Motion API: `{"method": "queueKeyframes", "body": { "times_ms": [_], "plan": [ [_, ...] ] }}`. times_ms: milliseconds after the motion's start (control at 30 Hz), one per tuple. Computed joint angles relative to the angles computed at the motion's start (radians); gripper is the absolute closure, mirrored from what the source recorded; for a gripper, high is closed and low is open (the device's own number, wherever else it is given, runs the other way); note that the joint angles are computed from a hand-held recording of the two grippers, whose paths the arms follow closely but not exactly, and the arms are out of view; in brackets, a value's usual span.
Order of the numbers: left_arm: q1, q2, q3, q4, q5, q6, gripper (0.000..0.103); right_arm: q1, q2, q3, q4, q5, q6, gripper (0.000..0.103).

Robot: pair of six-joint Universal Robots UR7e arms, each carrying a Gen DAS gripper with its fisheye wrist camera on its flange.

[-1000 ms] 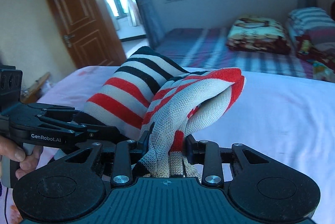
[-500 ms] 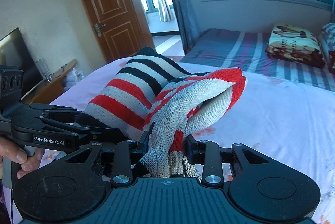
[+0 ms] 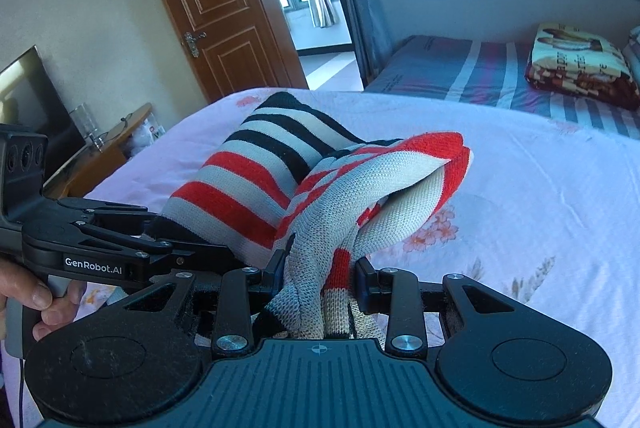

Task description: Fold small clothes

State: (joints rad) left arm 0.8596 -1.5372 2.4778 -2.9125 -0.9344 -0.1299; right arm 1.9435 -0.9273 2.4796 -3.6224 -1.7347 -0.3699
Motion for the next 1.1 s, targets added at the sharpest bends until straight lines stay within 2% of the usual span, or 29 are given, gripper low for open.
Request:
{"method": "queueKeyframes", "body": {
  "times_ms": [200,233,267,300,333,367,467,533,600,633,700,733,767,800,867,933,1000,1033,1100],
  "plan": [
    [0.067,0.033,0.002,-0.023,-0.013,0.023,0.054,-0.083,0.073,-0.009,-0.04,0.034,-0.024,0.069],
    [0.081,0.044,0.005,-0.025,-0.005,0.029,0.05,-0.099,0.094,-0.008,-0.061,0.017,-0.034,0.069],
    [0.103,0.052,0.007,-0.055,-0.027,0.045,0.042,-0.131,0.106,-0.005,-0.063,0.017,-0.028,0.069],
    [0.135,0.053,0.012,-0.097,-0.068,0.033,0.037,-0.181,0.114,0.009,-0.079,0.056,-0.006,0.066],
    [0.154,0.053,0.015,-0.115,-0.085,0.012,0.027,-0.238,0.12,0.027,-0.11,0.123,0.022,0.065],
    [0.162,0.06,0.025,-0.145,-0.083,0.009,0.021,-0.273,0.118,0.039,-0.119,0.169,0.054,0.065],
    [0.177,0.068,0.046,-0.223,-0.106,0.049,0.019,-0.265,0.127,0.037,-0.146,0.151,0.089,0.063],
    [0.194,0.055,0.042,-0.221,-0.13,0.057,0.019,-0.255,0.122,0.039,-0.153,0.131,0.111,0.057],
    [0.193,0.002,0.054,-0.194,-0.142,0.032,0.02,-0.229,0.095,0.052,-0.154,0.087,0.159,0.053],
    [0.185,-0.035,0.063,-0.178,-0.135,0.02,0.022,-0.203,0.083,0.073,-0.192,0.055,0.167,0.053],
    [0.157,-0.085,0.088,-0.214,-0.086,0.042,0.033,-0.152,0.056,0.09,-0.258,-0.007,0.135,0.054],
    [0.143,-0.089,0.088,-0.227,-0.056,0.06,0.048,-0.128,0.05,0.091,-0.285,-0.028,0.115,0.054],
    [0.139,-0.091,0.076,-0.226,-0.05,0.079,0.056,-0.107,0.051,0.081,-0.3,-0.045,0.086,0.067],
    [0.152,-0.081,0.056,-0.223,-0.077,0.096,0.058,-0.088,0.058,0.063,-0.301,-0.059,0.062,0.084],
    [0.167,-0.037,0.01,-0.189,-0.107,0.132,0.066,-0.059,0.078,0.013,-0.246,-0.066,0.053,0.086],
    [0.157,0.016,-0.023,-0.135,-0.064,0.156,0.064,-0.042,0.115,-0.042,-0.184,-0.107,0.033,0.086],
    [0.15,0.056,-0.03,-0.125,-0.021,0.159,0.064,-0.026,0.177,-0.103,-0.113,-0.235,0.01,0.095],
    [0.148,0.064,-0.026,-0.136,-0.014,0.174,0.064,-0.03,0.203,-0.109,-0.141,-0.258,-0.011,0.095],
    [0.138,0.062,-0.019,-0.136,-0.001,0.177,0.064,-0.042,0.207,-0.105,-0.16,-0.244,0.004,0.095]
  ]
}}
